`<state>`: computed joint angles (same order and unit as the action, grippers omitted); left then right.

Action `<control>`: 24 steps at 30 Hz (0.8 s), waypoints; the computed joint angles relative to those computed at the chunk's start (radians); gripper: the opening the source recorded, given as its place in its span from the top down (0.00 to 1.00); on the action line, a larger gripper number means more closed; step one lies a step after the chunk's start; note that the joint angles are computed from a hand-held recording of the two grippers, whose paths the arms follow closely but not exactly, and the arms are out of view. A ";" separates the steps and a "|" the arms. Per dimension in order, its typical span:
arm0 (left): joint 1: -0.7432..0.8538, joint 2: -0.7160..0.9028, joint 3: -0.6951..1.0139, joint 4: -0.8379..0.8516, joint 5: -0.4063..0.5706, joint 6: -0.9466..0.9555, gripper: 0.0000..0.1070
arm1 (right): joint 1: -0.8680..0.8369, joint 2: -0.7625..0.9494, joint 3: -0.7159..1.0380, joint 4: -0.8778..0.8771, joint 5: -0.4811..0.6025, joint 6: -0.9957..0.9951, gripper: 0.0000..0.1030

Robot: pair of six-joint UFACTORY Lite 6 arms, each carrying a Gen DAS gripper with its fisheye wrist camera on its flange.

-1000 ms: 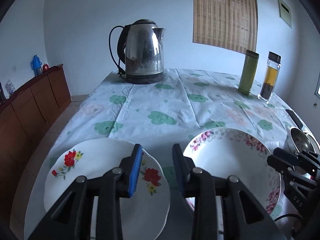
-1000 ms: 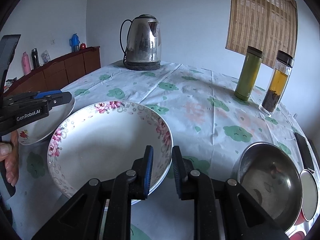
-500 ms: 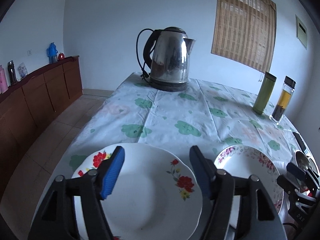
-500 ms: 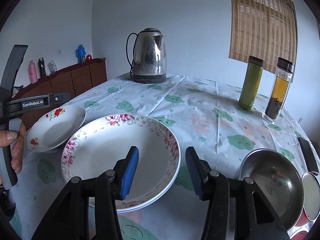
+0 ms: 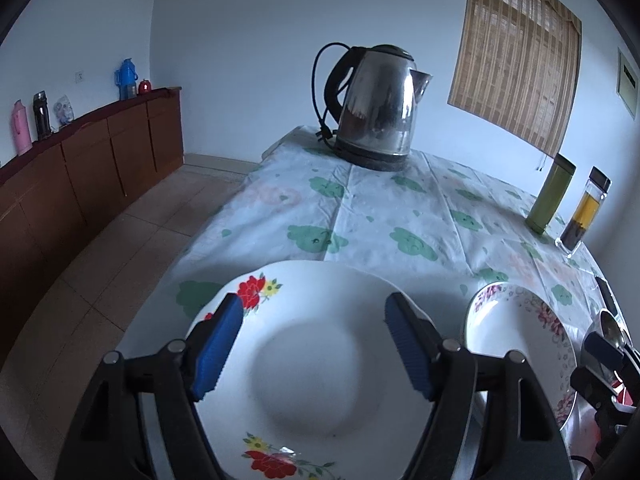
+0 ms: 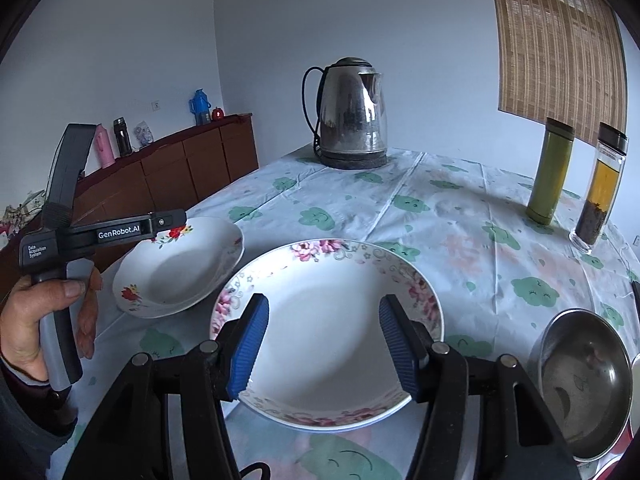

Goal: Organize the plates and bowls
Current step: 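Grasp the red-flower white plate rim with the left tool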

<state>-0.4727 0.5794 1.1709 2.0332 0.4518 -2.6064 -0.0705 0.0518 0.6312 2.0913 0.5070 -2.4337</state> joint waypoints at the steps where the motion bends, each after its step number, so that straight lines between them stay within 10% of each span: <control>1: 0.005 -0.004 -0.008 -0.014 0.004 0.010 0.30 | 0.018 0.000 0.003 -0.003 -0.007 0.010 0.42; 24: 0.166 0.003 -0.059 0.130 -0.144 -0.184 0.30 | 0.400 0.317 0.372 0.237 -0.231 -0.001 0.42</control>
<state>-0.3065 0.5820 1.1122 2.1634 0.3078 -2.7904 0.3299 0.3684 1.0036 2.3279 0.2760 -2.4347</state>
